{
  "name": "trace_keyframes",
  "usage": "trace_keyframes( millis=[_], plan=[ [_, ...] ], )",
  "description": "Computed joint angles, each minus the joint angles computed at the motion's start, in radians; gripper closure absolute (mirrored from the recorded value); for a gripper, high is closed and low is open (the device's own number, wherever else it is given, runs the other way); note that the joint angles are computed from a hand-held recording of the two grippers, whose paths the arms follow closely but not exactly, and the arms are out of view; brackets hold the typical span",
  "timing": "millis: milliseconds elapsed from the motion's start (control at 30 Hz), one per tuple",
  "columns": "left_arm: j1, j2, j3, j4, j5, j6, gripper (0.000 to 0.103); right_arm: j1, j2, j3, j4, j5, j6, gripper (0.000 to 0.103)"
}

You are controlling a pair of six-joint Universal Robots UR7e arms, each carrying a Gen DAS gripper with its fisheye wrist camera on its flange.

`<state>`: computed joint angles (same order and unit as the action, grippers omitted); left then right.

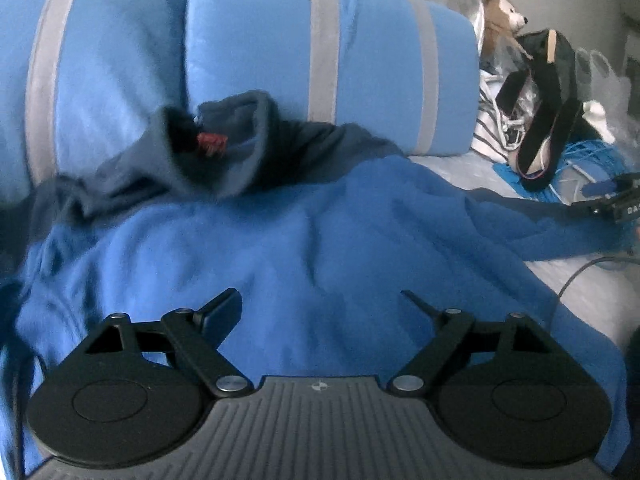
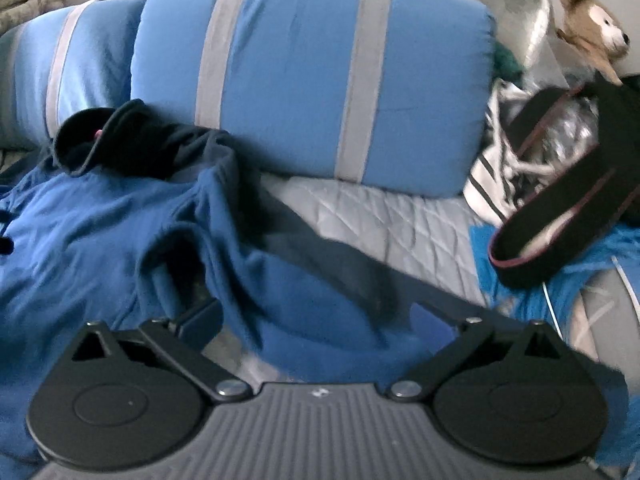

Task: Fold clothes

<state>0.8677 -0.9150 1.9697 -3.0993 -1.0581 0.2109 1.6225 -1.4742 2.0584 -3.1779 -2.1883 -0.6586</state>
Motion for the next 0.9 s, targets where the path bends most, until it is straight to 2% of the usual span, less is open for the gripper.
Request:
trace_keyframes(
  millis=[33, 67, 100, 200, 267, 367, 467, 533, 700, 900],
  plan=[
    [0.001, -0.001, 0.010, -0.017, 0.012, -0.004, 0.018, -0.002, -0.010, 0.010, -0.005, -0.009, 0.013, 0.000],
    [-0.010, -0.002, 0.006, 0.008, 0.057, -0.037, 0.018, -0.005, -0.022, 0.019, -0.005, -0.018, 0.030, 0.000],
    [-0.017, -0.003, 0.004, 0.002, 0.060, -0.052, 0.018, -0.009, -0.036, 0.022, 0.010, -0.027, 0.056, 0.000],
    [-0.015, -0.013, -0.008, 0.013, 0.008, -0.080, 0.018, -0.029, -0.084, 0.034, 0.054, -0.038, 0.165, 0.000],
    [-0.017, -0.013, -0.011, 0.017, 0.010, -0.069, 0.018, -0.050, -0.126, 0.047, 0.091, -0.007, 0.223, 0.000],
    [-0.021, -0.017, -0.011, 0.034, 0.027, -0.066, 0.018, -0.078, -0.181, 0.051, 0.207, 0.072, 0.280, 0.000],
    [-0.018, -0.050, 0.019, 0.022, 0.028, -0.097, 0.018, -0.062, -0.172, 0.033, 0.282, 0.052, 0.357, 0.000],
    [-0.017, -0.082, 0.049, 0.000, 0.046, -0.116, 0.018, -0.051, -0.155, 0.019, 0.325, 0.076, 0.376, 0.000],
    [-0.003, -0.176, 0.091, 0.001, 0.138, -0.184, 0.018, 0.005, -0.057, -0.022, 0.337, 0.089, 0.329, 0.000],
    [0.038, -0.309, 0.153, 0.046, 0.200, -0.262, 0.018, 0.020, 0.025, -0.030, 0.282, 0.149, 0.371, 0.000]
  ],
)
